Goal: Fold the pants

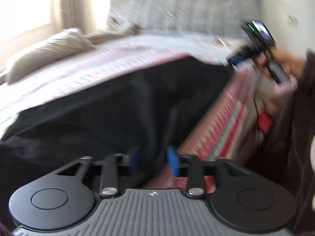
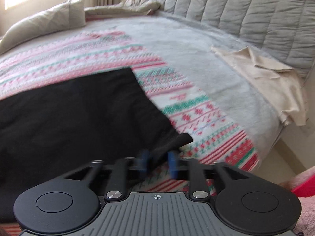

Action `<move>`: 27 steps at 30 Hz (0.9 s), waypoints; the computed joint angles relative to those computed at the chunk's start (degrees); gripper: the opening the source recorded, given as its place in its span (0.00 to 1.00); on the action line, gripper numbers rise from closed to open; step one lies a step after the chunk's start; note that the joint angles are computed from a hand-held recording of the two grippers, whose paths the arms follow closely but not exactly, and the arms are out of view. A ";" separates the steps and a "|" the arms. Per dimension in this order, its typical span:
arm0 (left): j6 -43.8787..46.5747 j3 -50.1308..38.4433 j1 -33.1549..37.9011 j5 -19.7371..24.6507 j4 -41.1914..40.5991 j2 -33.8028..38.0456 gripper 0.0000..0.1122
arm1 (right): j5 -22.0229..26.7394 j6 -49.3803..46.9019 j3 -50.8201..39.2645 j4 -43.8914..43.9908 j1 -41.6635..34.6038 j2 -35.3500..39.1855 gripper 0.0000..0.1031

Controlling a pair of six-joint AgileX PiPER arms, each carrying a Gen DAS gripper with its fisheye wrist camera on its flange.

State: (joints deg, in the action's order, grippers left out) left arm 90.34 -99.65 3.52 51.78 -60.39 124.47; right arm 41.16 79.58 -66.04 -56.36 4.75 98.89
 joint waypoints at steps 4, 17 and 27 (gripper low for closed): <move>-2.45 1.93 2.82 -5.44 -3.98 -1.74 0.61 | -1.65 1.56 -0.16 -2.83 1.10 -0.85 0.65; -35.04 4.35 10.07 -28.14 11.20 -4.65 0.67 | -14.94 -33.85 -17.34 27.15 6.77 9.33 0.76; -68.57 0.59 15.30 -33.08 34.54 -3.22 0.61 | -10.90 -55.70 -34.38 43.70 13.10 19.75 0.80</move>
